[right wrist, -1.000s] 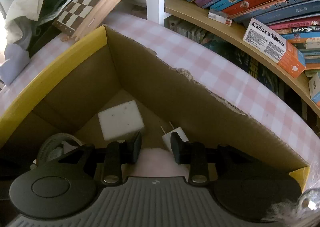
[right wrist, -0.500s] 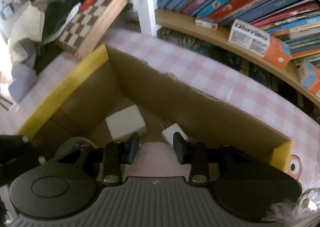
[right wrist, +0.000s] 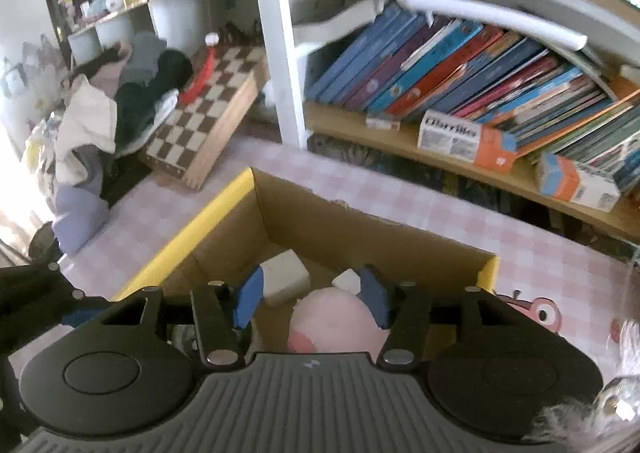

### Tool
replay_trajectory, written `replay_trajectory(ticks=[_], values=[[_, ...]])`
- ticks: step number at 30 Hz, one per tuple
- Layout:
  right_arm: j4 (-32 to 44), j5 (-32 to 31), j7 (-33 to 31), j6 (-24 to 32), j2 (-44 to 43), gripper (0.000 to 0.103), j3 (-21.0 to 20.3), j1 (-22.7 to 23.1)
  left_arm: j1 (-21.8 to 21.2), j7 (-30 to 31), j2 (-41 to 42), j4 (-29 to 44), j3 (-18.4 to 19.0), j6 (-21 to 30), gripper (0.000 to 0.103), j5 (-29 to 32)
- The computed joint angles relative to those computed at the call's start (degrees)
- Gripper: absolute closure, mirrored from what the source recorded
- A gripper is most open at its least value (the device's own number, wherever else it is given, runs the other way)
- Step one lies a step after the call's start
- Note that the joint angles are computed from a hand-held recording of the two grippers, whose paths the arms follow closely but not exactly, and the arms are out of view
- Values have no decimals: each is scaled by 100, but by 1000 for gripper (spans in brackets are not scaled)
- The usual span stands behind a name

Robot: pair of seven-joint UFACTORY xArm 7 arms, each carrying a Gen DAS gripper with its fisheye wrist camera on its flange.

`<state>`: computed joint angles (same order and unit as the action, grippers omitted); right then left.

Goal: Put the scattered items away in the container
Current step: 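Withdraw both tools from the box toward the white charger block and pink case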

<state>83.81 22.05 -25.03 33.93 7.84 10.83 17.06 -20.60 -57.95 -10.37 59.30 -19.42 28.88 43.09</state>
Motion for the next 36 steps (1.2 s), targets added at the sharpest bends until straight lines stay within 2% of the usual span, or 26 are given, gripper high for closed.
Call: replay_trajectory(ticks=[6, 15, 20, 26, 36], values=[[-1105, 0, 138, -592, -1009, 47, -70, 101, 135, -410, -828, -579, -261, 59, 31, 125], [-2626, -209, 594, -1287, -2460, 39, -303, 373, 483, -588, -2035, -1336, -759, 222, 26, -431], [-3324, -556, 1171, -1435, -3115, 36, -309, 397, 563, -521, -2593, -1696, -968, 295, 22, -892], [-4105, -1160, 2002, -1565, -3833, 33, -127, 223, 516, -370, -3109, -2073, -1120, 447, 22, -1430], [-4884, -1624, 2958, -1246, -4599, 29, -29, 267, 424, -397, -3630, -2491, -1290, 772, 22, -2027]])
